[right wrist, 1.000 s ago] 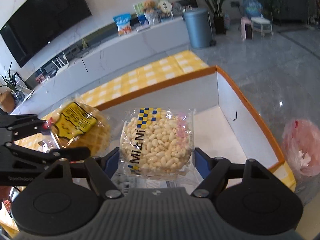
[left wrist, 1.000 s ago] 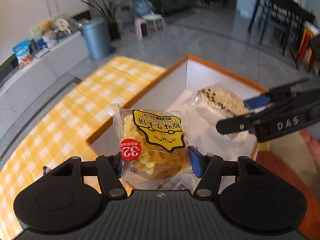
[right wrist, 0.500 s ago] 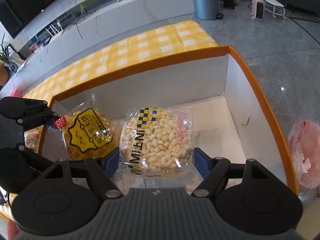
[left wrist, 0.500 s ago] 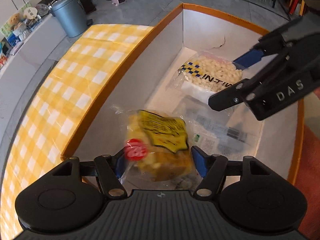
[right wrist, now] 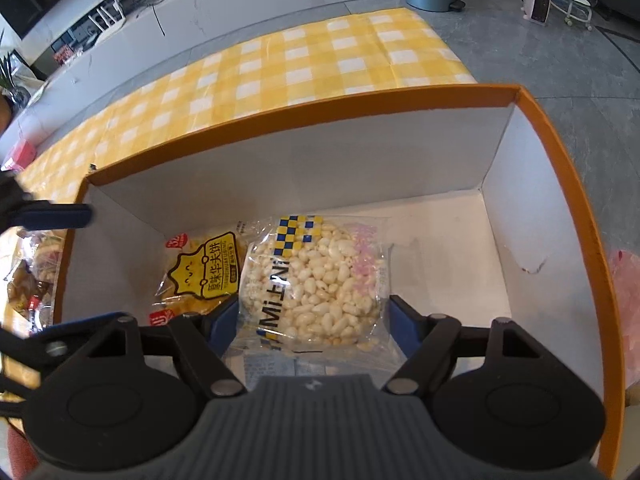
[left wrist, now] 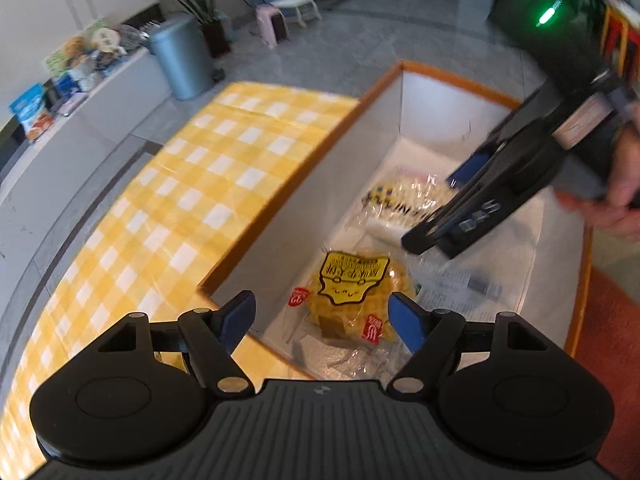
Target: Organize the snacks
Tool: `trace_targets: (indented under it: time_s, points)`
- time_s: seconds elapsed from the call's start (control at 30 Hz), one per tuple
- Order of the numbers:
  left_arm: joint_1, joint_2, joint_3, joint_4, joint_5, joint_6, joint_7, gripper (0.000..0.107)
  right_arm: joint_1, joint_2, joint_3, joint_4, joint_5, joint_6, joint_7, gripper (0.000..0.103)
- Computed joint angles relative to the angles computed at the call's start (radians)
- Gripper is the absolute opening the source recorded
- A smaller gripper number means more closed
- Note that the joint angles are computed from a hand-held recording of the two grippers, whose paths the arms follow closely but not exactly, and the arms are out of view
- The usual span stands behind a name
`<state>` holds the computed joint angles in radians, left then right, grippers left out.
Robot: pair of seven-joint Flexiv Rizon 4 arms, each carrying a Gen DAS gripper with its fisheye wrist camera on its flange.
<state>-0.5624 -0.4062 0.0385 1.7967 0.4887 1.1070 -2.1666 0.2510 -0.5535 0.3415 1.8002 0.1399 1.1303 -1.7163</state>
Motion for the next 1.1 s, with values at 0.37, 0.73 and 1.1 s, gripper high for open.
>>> trace_targets:
  time_s: [0.37, 0.73, 1.1]
  points:
    - [-0.081, 0.112, 0.051, 0.058, 0.24, 0.008, -0.404, 0.088, 0.036, -0.037, -0.006, -0.057, -0.046, -0.088, 0.047, 0.076]
    - [-0.019, 0.181, -0.039, 0.136, 0.327, -0.024, -0.582, 0.088, 0.094, -0.001, -0.057, -0.005, -0.115, -0.039, 0.096, 0.082]
    - [-0.046, 0.234, -0.095, 0.174, 0.476, -0.098, -0.774, 0.088, 0.081, 0.108, -0.038, 0.144, -0.147, 0.154, 0.12, 0.089]
